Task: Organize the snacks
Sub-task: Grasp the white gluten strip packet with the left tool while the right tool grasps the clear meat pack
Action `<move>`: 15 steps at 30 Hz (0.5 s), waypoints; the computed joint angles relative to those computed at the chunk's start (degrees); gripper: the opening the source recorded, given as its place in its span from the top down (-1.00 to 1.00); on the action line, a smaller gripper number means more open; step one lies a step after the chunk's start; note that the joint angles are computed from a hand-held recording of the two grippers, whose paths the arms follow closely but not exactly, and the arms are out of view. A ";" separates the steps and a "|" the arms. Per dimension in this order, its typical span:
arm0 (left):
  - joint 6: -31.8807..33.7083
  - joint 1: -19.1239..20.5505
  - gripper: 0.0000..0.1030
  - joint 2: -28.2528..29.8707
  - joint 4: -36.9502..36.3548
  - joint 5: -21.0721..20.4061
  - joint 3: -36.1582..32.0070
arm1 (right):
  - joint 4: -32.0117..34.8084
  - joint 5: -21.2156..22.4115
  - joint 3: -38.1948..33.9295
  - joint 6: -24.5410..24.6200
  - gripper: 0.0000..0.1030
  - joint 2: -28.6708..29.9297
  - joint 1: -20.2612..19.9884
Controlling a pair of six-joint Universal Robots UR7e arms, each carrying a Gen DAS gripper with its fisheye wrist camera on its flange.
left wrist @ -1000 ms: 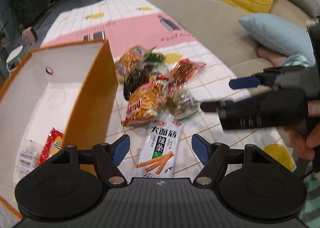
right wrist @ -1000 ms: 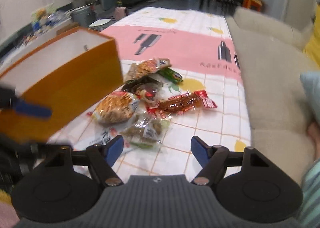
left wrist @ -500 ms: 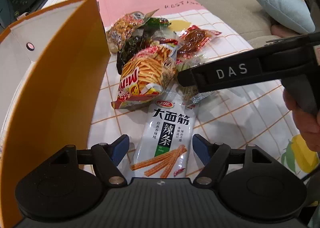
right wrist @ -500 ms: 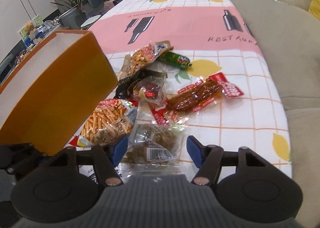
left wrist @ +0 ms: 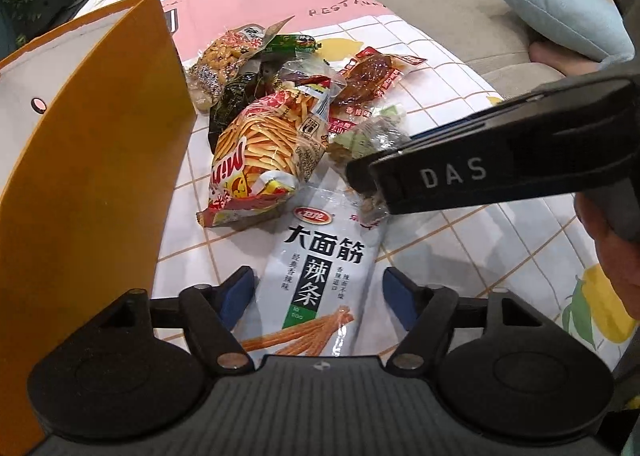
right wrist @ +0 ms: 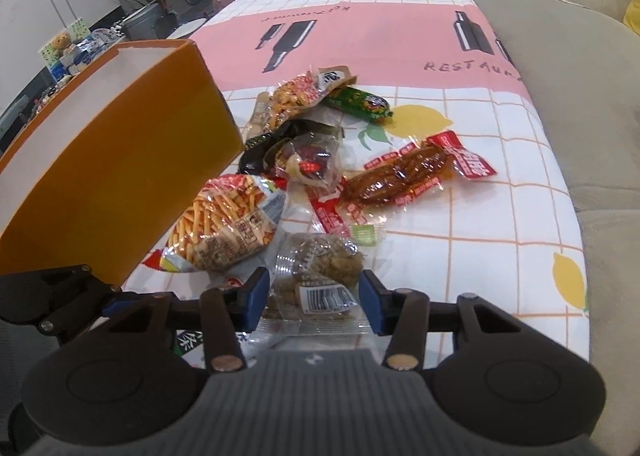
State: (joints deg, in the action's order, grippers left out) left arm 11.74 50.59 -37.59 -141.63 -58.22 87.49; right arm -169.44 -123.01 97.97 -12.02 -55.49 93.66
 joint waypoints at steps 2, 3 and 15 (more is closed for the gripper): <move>-0.12 -0.04 -0.29 -0.12 0.05 0.07 -0.03 | 0.39 -0.69 0.30 1.08 0.09 -0.36 0.11; -0.20 -0.05 -0.25 -0.09 -0.07 0.11 -0.05 | 0.50 -1.07 0.53 1.68 0.10 -0.57 0.15; -2.33 -1.95 -0.12 -4.60 -5.64 -1.62 4.83 | -0.38 -5.14 5.21 7.00 0.10 -5.31 1.22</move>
State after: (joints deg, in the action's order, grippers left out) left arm 9.41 48.64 -42.19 -147.27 -59.84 92.31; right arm -169.82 -128.15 103.18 -5.02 -60.79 94.89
